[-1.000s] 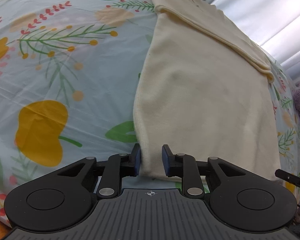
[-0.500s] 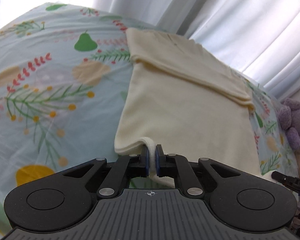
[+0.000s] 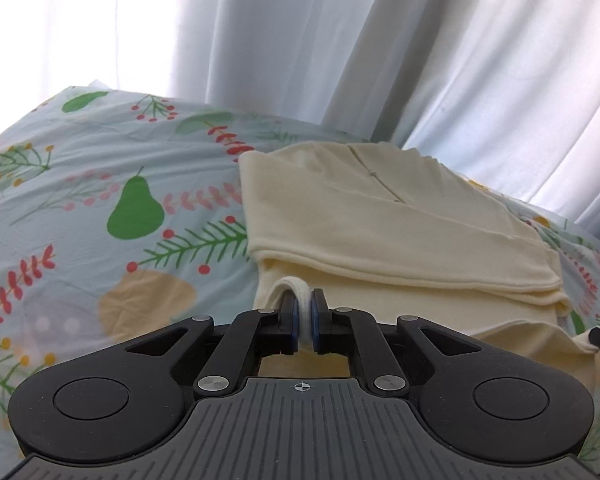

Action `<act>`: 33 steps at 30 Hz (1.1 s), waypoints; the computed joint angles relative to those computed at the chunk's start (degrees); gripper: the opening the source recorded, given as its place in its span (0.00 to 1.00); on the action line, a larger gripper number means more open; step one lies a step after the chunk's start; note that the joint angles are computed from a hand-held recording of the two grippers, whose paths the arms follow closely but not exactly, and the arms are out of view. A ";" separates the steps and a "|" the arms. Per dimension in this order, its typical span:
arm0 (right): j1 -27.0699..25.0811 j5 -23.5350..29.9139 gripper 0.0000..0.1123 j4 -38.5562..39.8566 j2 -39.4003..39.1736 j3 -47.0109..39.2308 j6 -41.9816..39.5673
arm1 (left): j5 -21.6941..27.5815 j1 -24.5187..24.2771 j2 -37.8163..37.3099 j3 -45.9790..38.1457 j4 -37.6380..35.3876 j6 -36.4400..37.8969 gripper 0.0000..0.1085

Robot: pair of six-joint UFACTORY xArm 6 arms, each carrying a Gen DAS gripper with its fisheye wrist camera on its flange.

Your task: Fold small clothes

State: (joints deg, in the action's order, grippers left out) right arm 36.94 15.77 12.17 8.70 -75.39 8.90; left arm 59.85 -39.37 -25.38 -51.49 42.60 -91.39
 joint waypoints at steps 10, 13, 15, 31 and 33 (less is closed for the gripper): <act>-2.33 -3.65 0.23 -30.07 4.48 -3.26 22.09 | 5.50 1.18 -2.14 3.21 1.15 -1.68 0.27; -2.56 -3.51 0.24 -24.10 3.40 -1.56 15.81 | 2.01 2.12 -4.85 6.16 1.17 2.74 0.30; -2.08 -2.34 0.24 -16.58 3.14 -0.78 7.99 | -2.58 3.17 -5.19 7.58 0.49 5.31 0.34; -0.02 5.52 0.06 -12.79 8.04 -6.71 -3.24 | -10.50 5.48 2.15 4.87 -1.32 14.67 0.10; 0.06 5.31 0.06 -13.52 7.80 -6.55 -2.78 | -10.03 5.08 2.16 4.57 -0.70 14.52 0.09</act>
State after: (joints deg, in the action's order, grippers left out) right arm 36.99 21.09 -1.35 16.51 -81.94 6.12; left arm 49.81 -34.28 -23.22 -46.92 41.90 -76.87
